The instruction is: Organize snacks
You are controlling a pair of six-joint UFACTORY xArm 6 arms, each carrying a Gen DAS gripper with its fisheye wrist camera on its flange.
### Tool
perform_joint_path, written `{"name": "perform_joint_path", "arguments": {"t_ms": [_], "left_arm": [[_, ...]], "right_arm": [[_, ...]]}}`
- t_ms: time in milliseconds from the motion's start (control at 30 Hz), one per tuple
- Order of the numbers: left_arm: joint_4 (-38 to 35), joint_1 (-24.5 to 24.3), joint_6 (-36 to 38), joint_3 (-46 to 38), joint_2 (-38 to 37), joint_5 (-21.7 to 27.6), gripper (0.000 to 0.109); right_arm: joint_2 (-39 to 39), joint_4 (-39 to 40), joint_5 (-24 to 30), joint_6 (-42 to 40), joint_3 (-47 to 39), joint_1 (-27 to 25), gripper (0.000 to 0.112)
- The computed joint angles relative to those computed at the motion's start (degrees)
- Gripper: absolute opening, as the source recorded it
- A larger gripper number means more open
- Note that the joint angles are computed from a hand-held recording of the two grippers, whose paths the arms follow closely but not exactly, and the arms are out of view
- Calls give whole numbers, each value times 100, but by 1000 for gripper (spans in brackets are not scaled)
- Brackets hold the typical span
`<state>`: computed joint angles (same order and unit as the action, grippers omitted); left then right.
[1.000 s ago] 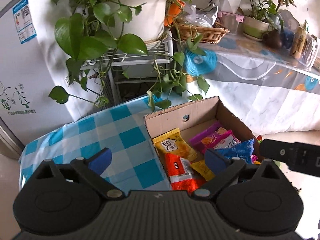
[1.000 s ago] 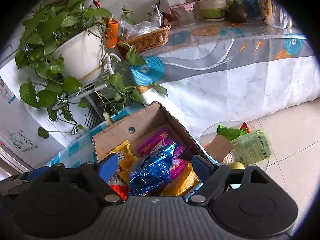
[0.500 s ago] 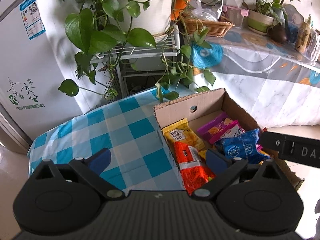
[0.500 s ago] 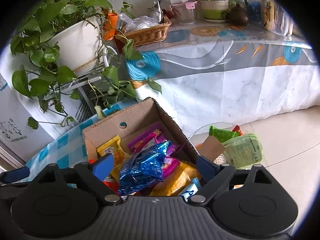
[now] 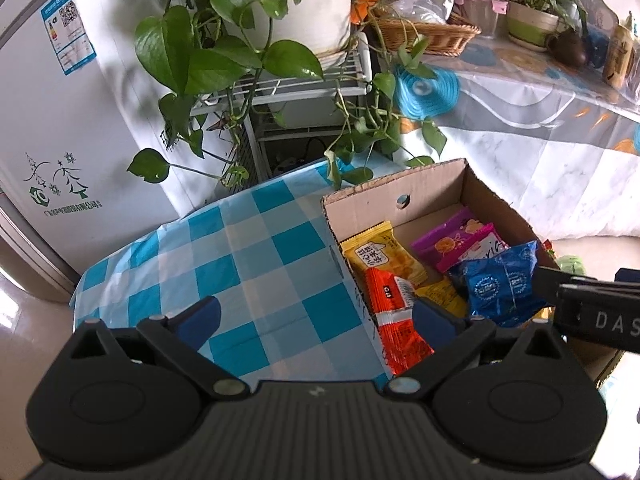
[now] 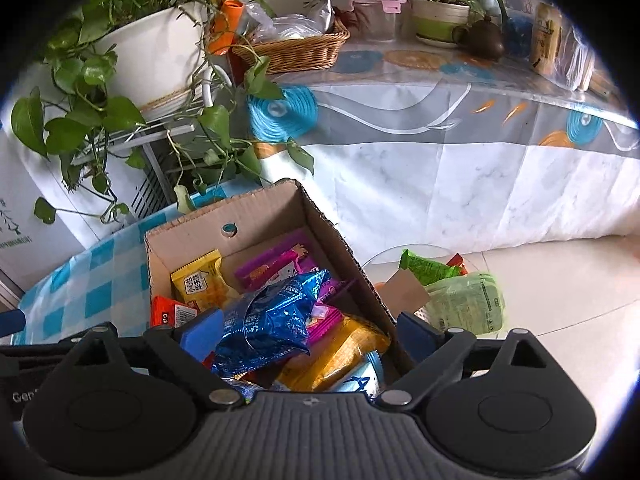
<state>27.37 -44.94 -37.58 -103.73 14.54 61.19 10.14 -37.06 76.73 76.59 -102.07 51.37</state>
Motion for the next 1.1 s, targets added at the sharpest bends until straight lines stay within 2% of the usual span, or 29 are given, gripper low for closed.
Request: {"name": "perform_joint_path", "arguments": {"t_ms": [533, 1100], "left_arm": [[-243, 81, 175, -93, 87, 41, 101], [-199, 94, 169, 129, -48, -175, 101]], "right_arm": [[136, 75, 107, -230, -162, -29, 97], [126, 53, 69, -203, -135, -34, 97]]}}
